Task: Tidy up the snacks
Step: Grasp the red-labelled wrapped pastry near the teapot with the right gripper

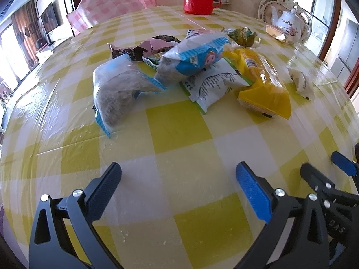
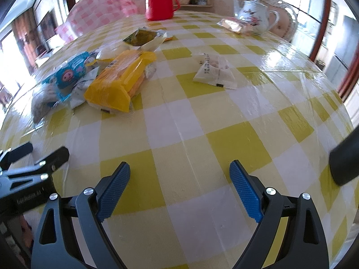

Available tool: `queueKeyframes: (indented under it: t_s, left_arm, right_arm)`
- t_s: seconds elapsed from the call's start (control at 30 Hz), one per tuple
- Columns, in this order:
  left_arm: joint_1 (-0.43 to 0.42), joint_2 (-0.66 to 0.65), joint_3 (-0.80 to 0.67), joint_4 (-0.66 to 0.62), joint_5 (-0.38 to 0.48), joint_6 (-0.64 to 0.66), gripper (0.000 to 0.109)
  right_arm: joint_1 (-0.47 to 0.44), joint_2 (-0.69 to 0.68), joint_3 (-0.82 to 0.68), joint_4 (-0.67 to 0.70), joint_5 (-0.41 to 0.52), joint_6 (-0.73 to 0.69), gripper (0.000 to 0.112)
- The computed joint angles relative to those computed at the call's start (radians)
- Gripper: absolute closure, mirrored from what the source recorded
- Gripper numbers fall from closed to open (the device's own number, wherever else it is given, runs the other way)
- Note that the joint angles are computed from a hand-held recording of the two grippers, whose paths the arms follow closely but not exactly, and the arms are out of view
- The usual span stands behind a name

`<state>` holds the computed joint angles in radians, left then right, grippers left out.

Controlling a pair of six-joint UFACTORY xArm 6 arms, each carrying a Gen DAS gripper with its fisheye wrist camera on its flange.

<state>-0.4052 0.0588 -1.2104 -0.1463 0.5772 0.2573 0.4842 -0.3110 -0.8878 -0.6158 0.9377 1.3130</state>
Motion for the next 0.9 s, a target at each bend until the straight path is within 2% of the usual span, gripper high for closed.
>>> queueKeyframes:
  t_s: [0.07,0.13,0.17,0.23,0.27,0.37,0.47,0.53,0.57,0.63,0.67,0.73,0.8,0.9]
  left_arm:
    - [0.002,0.002,-0.002,0.026,-0.002,-0.037,0.007]
    - [0.008,-0.001,-0.002,0.039,-0.005,-0.072,0.007]
    - [0.011,-0.009,0.007,0.033,-0.026,-0.088,0.007]
    - [0.017,-0.041,0.049,0.017,-0.117,-0.139,0.007]
    - [0.016,-0.053,0.058,-0.027,-0.145,-0.123,0.007]
    - [0.002,-0.071,0.066,-0.071,-0.22,-0.132,0.007]
    - [-0.015,-0.074,0.065,-0.084,-0.307,-0.174,0.007]
    - [-0.035,-0.072,0.073,-0.138,-0.391,-0.148,0.007]
    - [-0.042,-0.073,0.091,-0.129,-0.453,-0.162,0.007]
    - [-0.047,-0.065,0.107,-0.108,-0.511,-0.18,0.007]
    - [-0.046,-0.049,0.09,-0.104,-0.491,-0.182,0.007]
    - [-0.033,-0.013,0.023,-0.209,-0.376,-0.113,0.007]
    - [-0.016,-0.003,0.008,-0.227,-0.339,-0.117,0.007]
    - [0.001,0.004,0.006,-0.227,-0.341,-0.142,0.007]
  right_arm:
    - [-0.026,-0.027,0.024,0.055,-0.045,-0.078,0.026]
    - [-0.067,-0.08,0.052,0.088,-0.097,-0.051,0.026]
    - [-0.093,-0.106,0.057,0.073,-0.126,-0.03,0.026]
    - [-0.129,-0.103,0.004,-0.004,-0.1,-0.007,0.026]
    - [-0.159,-0.075,-0.052,-0.054,-0.077,-0.018,0.025]
    - [-0.289,0.029,-0.179,-0.088,-0.138,-0.122,0.025]
    - [-0.47,0.18,-0.315,-0.092,-0.279,-0.19,0.025]
    - [-0.574,0.285,-0.405,-0.055,-0.375,-0.212,0.025]
    - [-0.611,0.34,-0.46,-0.029,-0.391,-0.246,0.025]
    - [-0.67,0.467,-0.603,0.02,-0.39,-0.337,0.025]
    - [-0.688,0.511,-0.655,0.036,-0.388,-0.374,0.025]
    - [-0.722,0.606,-0.765,0.059,-0.385,-0.451,0.025]
    - [-0.74,0.702,-0.878,0.087,-0.347,-0.531,0.025]
    - [-0.761,0.837,-1.056,0.133,-0.271,-0.633,0.026]
